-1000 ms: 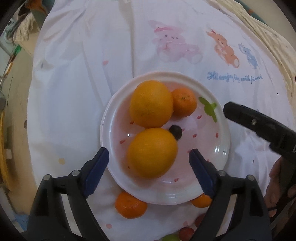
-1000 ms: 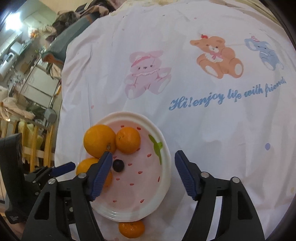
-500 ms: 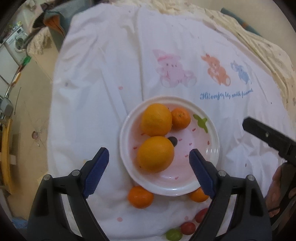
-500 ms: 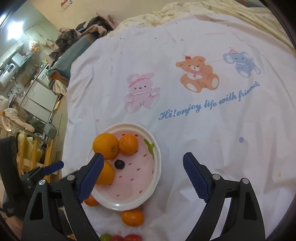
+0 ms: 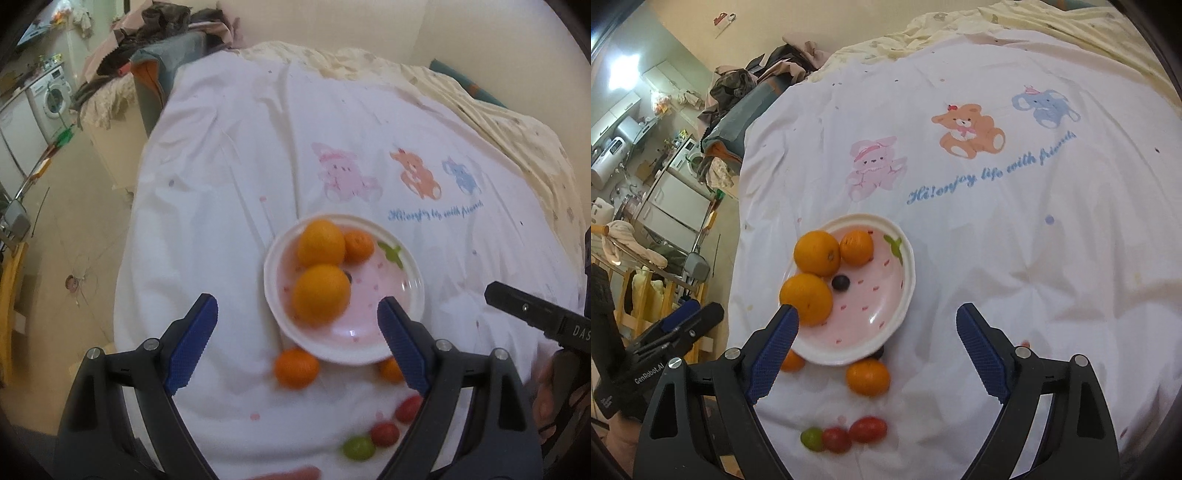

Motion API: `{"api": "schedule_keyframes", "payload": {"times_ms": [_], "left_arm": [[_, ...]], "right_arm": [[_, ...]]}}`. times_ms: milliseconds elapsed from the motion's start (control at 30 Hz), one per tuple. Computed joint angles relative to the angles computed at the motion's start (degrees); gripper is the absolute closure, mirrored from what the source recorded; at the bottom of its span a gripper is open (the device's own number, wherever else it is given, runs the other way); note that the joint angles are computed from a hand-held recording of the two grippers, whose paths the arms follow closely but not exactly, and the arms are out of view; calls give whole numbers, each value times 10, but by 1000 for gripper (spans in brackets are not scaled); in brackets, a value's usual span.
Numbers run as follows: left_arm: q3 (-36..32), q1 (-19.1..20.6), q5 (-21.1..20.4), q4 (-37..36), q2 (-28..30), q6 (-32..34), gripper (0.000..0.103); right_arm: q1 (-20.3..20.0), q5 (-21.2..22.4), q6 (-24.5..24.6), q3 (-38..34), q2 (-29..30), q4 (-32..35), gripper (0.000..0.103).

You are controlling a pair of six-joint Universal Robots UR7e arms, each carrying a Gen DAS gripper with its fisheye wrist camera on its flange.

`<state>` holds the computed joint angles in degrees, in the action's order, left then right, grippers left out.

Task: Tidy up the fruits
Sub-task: 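Withdraw both open tools from the plate, then grasp a tangerine in front of the plate with the left tool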

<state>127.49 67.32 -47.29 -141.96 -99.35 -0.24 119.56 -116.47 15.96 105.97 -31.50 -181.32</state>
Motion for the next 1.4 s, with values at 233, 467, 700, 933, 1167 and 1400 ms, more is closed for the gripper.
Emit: {"api": "schedule_keyframes", "payload": {"times_ms": [233,467,700,933,1167,1400], "left_arm": [[18,-4,2,37,-33,-21,17],[-9,38,0,96,-19,-89,17],[-10,75,-41,97,-14,-141,17],[-24,77,-41,192,16,-146,17],[-13,63,-27,195,40,-129,21],[-17,65,-11,172,62,-106,37]], "right_arm": [[12,-12,30,40,-12,-12,13],[9,-30,45,55,-14,0,13],[1,-24,64,44,-7,14,13],[-3,-20,71,31,0,41,13],[-8,-7,73,29,-2,42,13],[-11,2,74,29,-3,47,13]]}}
